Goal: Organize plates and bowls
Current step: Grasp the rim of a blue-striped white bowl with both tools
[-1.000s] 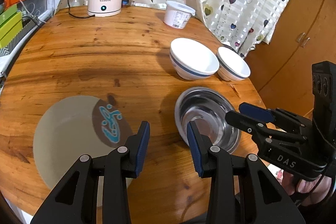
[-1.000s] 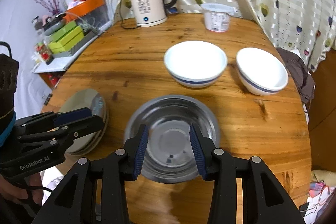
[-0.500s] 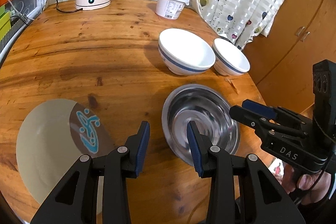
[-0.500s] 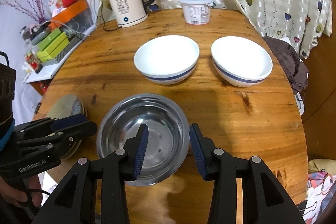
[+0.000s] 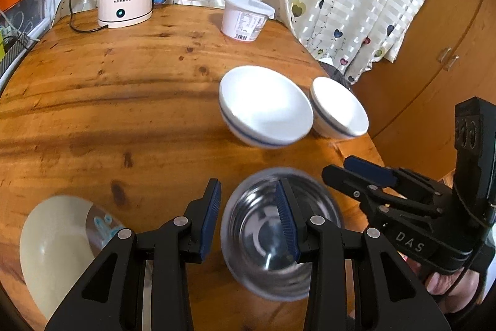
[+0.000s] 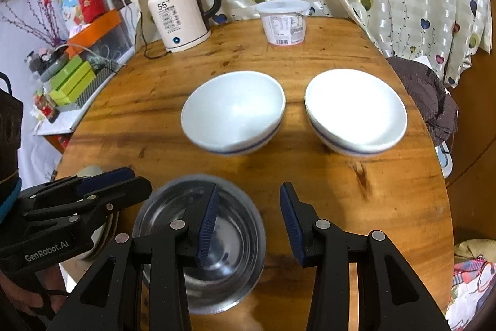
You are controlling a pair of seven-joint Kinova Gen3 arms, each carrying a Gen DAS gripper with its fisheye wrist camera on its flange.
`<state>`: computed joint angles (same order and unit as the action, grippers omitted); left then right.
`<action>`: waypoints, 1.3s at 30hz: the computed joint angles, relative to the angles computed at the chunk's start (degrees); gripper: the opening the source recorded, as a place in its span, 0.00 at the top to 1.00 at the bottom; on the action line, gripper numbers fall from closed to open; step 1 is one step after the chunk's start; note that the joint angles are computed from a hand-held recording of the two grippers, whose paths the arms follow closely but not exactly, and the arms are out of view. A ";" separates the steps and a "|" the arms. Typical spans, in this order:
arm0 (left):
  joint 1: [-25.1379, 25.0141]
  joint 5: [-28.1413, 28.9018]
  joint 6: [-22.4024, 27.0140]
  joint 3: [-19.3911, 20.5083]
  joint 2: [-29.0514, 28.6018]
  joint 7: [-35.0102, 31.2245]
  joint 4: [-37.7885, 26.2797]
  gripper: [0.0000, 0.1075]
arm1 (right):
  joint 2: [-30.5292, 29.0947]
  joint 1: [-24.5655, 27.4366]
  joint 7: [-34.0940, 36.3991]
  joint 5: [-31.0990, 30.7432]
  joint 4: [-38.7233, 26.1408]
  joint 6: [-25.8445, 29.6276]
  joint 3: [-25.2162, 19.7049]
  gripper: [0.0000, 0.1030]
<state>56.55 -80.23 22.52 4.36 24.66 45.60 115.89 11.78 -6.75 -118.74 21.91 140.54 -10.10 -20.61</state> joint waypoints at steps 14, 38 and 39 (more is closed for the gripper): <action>-1.42 4.56 -2.37 -3.51 0.99 -5.75 -3.73 0.65 | 3.39 2.64 1.33 -0.46 -4.87 1.48 -2.40 0.61; 1.84 20.87 -12.97 -16.12 5.09 -20.14 -7.10 0.65 | 10.22 10.09 5.86 -4.94 -10.38 3.08 -8.50 0.61; 1.91 21.51 -13.46 -16.49 5.26 -20.81 -7.14 0.65 | 10.48 10.18 5.99 -5.25 -10.54 3.05 -8.51 0.61</action>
<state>58.46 -58.71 9.06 -12.12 29.91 24.79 108.75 22.26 3.43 -112.75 16.66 130.00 -7.04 -29.12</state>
